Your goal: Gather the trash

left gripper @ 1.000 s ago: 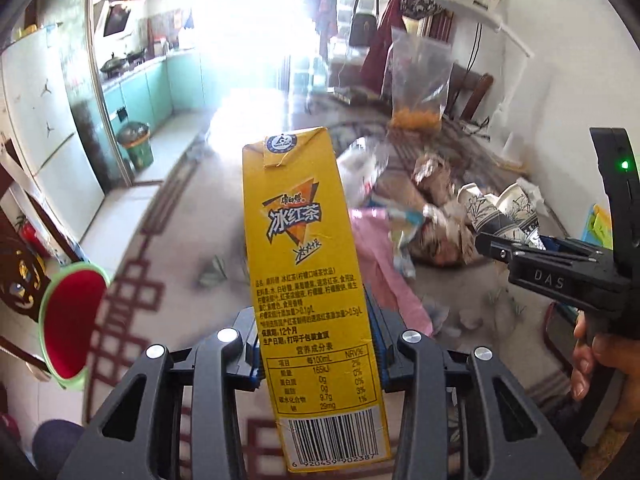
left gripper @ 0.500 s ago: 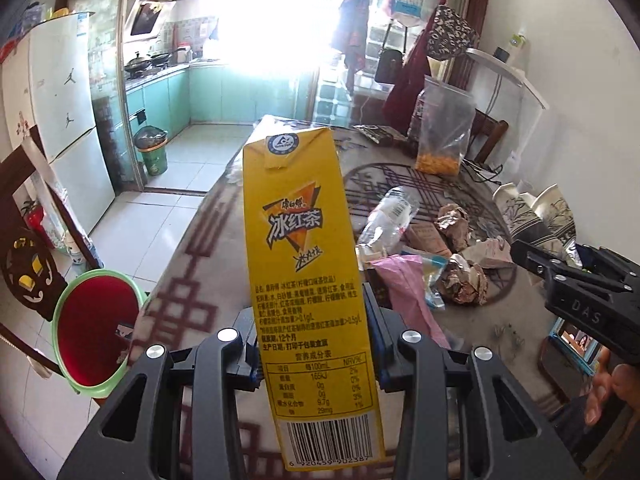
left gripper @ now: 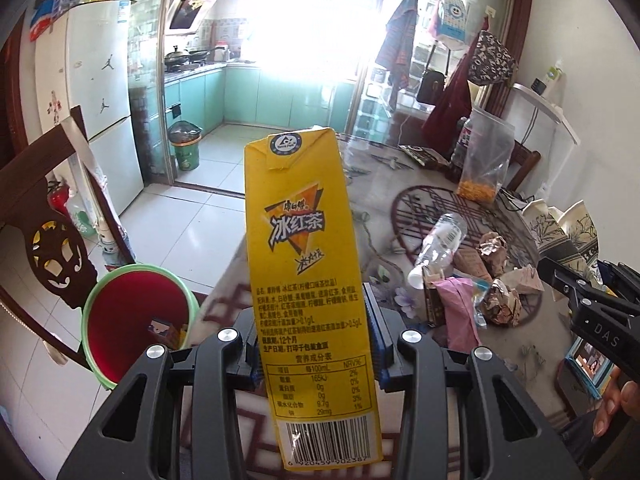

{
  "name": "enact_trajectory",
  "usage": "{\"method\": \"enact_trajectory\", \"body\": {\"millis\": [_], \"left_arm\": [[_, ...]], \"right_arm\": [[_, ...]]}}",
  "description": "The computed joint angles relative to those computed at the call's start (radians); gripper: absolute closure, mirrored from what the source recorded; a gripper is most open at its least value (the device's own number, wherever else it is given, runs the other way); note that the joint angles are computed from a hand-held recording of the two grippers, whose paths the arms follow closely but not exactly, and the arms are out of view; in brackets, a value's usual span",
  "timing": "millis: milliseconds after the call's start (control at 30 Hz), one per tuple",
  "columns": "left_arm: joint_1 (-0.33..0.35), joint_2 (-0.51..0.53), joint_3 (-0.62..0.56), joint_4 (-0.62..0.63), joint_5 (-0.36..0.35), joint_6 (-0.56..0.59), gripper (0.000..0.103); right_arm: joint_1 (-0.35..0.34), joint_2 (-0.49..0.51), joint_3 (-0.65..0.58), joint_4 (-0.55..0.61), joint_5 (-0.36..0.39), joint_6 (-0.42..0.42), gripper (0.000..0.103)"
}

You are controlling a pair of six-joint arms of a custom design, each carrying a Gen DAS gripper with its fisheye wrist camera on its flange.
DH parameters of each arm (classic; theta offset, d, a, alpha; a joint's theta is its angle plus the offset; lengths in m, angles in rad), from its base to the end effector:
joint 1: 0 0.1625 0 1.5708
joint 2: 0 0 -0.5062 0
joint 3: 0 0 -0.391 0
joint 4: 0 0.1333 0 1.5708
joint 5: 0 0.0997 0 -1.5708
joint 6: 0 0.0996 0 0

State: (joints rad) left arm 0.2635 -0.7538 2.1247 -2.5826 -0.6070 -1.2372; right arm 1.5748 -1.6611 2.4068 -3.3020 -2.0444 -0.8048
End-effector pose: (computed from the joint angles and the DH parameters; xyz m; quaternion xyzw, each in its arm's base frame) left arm -0.4461 -0.3431 0.0375 0.1133 0.8684 -0.3893 0.2854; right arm 0.0894 -0.3702 0.4355 0.2350 -0.8310 0.3429 0.3696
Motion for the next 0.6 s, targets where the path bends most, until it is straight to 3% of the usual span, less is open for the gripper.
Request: {"method": "enact_trajectory", "body": {"millis": [600], "left_arm": [[0.009,-0.158,0.093,0.258,0.054,-0.239,0.067]], "right_arm": [[0.165,0.138,0.032,-0.123,-0.08,-0.029,0.05]]}}
